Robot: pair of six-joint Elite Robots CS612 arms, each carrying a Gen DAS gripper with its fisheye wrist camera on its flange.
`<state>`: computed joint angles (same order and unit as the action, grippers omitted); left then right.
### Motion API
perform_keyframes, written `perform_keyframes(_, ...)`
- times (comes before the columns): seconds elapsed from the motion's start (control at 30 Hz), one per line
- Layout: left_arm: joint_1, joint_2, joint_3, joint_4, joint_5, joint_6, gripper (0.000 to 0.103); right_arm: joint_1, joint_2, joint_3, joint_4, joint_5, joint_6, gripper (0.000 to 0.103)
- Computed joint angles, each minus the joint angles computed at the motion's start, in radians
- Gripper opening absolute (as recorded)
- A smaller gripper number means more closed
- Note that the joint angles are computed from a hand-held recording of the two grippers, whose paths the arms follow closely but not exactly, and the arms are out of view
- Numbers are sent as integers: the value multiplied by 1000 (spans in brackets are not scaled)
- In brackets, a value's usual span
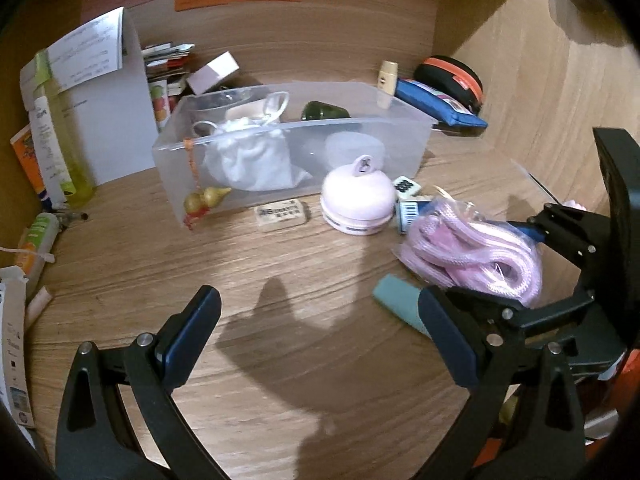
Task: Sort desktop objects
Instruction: 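Grasp the pink rope bag with the right gripper, then grasp the teal tube with left gripper while right gripper lifts the pink rope bag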
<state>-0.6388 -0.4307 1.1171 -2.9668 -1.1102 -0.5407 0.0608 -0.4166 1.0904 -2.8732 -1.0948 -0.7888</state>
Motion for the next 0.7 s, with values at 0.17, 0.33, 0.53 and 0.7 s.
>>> perform_keyframes(0.17, -3, 7, -16, 12, -23, 30, 100, -15, -9, -5, 57, 67, 31, 62)
perform_keyframes(0.33, -5, 22, -50, 54, -54, 69, 100, -31, -20, 9, 39, 113, 70, 61)
perform_keyframes(0.53, -10, 43, -94, 103, -82, 99, 100, -48, -29, 16, 16, 161, 115, 61)
perform_keyframes(0.7, -18, 60, -122, 128, -62, 127, 100, -56, -28, 9, 13, 195, 137, 62)
